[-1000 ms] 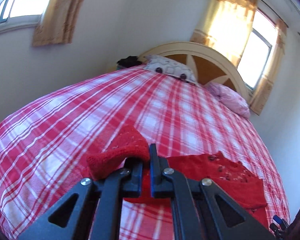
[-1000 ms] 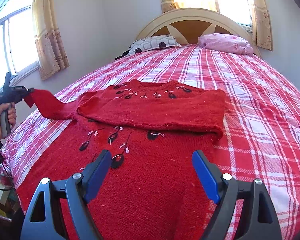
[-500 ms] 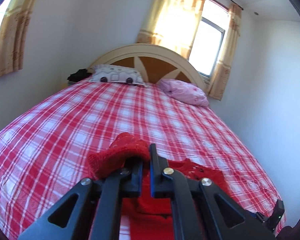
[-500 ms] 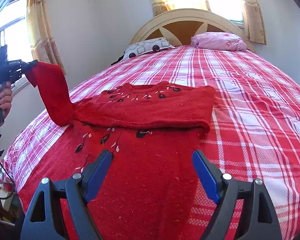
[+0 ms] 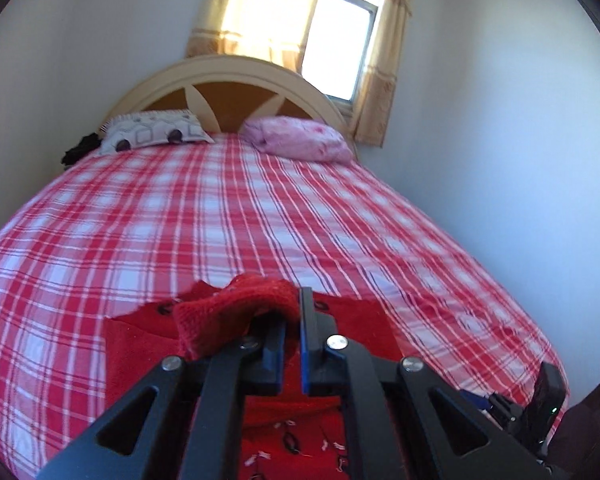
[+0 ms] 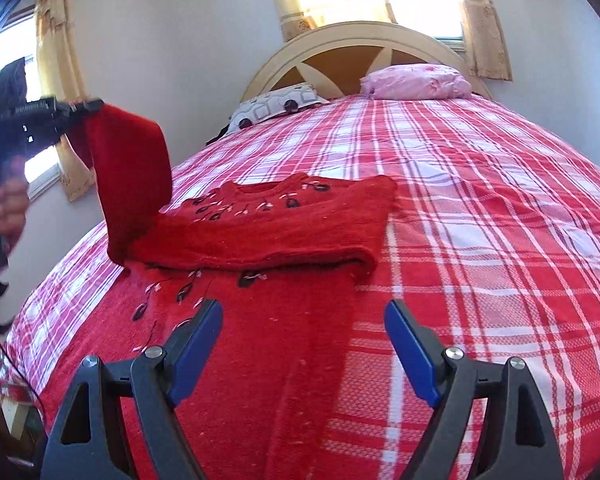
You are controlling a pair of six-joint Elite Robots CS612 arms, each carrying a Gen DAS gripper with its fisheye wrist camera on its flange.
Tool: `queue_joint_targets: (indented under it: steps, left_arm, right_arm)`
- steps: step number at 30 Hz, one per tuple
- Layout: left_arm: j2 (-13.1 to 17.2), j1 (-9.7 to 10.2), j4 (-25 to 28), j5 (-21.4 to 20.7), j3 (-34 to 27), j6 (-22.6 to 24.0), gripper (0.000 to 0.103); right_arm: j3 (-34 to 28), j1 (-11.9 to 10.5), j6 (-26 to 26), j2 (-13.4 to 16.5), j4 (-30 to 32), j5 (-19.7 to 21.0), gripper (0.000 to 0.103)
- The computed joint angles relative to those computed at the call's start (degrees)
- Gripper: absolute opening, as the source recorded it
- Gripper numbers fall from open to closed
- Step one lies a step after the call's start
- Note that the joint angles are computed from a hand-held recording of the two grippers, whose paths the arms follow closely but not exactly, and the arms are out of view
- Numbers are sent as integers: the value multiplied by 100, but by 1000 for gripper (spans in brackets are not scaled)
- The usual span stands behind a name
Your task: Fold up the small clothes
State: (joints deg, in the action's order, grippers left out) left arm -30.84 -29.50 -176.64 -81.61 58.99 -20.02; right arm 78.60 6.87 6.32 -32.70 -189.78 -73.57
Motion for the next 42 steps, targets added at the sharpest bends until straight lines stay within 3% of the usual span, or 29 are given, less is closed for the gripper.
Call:
queue_joint_targets:
  steps: [6, 12, 14, 16, 19, 23, 25, 30, 34, 38, 42]
  left_arm:
    - [419, -186, 780, 83, -597, 296, 5]
    - [734, -440, 1287, 438, -1043, 1268, 10]
    - [747, -530, 1297, 560, -1054, 1689, 26]
    - [698, -585, 1072, 592, -927, 2001, 54]
    - [572, -629, 748, 728, -682, 2282, 59]
    - [400, -556, 698, 820, -391, 2140, 60]
    - [253, -490, 571, 1070, -74, 1989, 68]
    - [-20, -344, 364, 1785, 634, 1725, 73]
    - [-166, -201, 318, 2144, 1066, 1397, 81]
    - [-189, -81, 359, 2082, 1249, 853, 81]
    - [-125, -16, 332, 1762, 1311, 538, 81]
  right_arm:
    - [-27, -58, 182, 31, -5, 78, 83]
    - [-59, -144, 591, 72, 65, 197, 83]
    - [-56, -165, 715, 72, 65, 163, 83]
    - [-54, -173, 755, 70, 85, 118, 83]
    - [-50, -182, 795, 71, 128, 124, 83]
    - [-45, -178, 758, 68, 134, 111, 83]
    - [-21, -178, 711, 56, 86, 129, 83]
    - [-48, -154, 407, 3, 195, 282, 83]
    - [-295, -134, 291, 3, 495, 661, 83]
    - [-986, -78, 176, 168, 1842, 1125, 83]
    - [-1569, 37, 11, 380, 2989, 870, 82]
